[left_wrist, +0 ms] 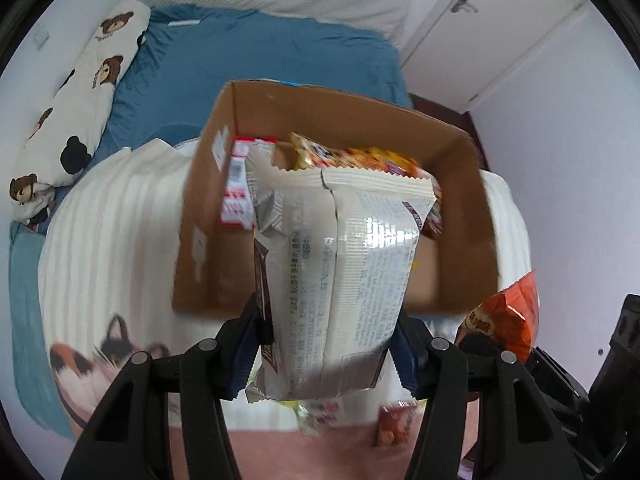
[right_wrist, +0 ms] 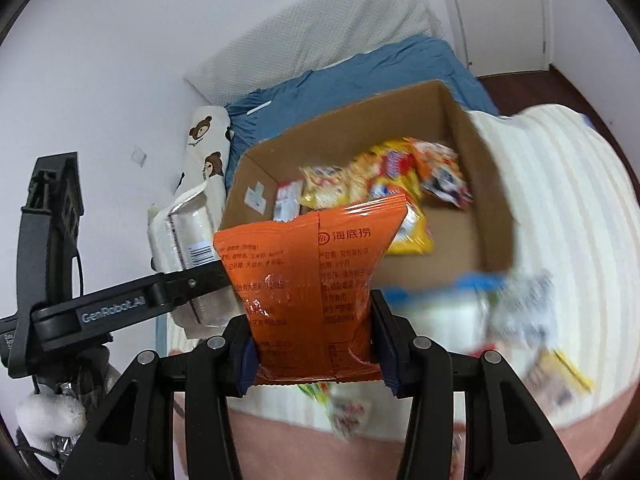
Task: Organize snacks
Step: 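Carry the white pastry packet and orange bag over the cardboard box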
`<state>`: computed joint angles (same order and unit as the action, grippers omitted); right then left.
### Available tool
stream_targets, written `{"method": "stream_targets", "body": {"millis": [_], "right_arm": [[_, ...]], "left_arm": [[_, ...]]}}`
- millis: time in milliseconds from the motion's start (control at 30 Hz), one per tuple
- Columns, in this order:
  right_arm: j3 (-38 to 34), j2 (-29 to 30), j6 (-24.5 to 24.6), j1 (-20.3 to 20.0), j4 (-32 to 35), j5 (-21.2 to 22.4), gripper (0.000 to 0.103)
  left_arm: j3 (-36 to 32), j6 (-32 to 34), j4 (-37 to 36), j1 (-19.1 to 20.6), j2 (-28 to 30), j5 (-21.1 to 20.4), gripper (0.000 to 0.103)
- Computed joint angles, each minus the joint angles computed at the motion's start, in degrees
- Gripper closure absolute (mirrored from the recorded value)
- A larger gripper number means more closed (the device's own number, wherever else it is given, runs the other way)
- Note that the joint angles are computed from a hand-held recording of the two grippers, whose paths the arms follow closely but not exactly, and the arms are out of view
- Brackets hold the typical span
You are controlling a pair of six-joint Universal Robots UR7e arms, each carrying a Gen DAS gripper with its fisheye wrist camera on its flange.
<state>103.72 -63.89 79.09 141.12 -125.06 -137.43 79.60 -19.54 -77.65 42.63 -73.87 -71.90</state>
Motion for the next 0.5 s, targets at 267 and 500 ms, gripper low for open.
{"method": "stream_targets", "body": {"millis": [267,500], "right_arm": [[-1.75,4.11,-11.16,-10.97,-7.98,7.16,0.052],[-1.62,6.78,-14.7,-15.51,-9.97,12.95,0.052]], "left_arm": [[-7.12,-0.61,4.67,6.1,11.42,2.46,0.047],[-7.48,-0.19,7.64,8.14,14.87,4.29,0.046]]}}
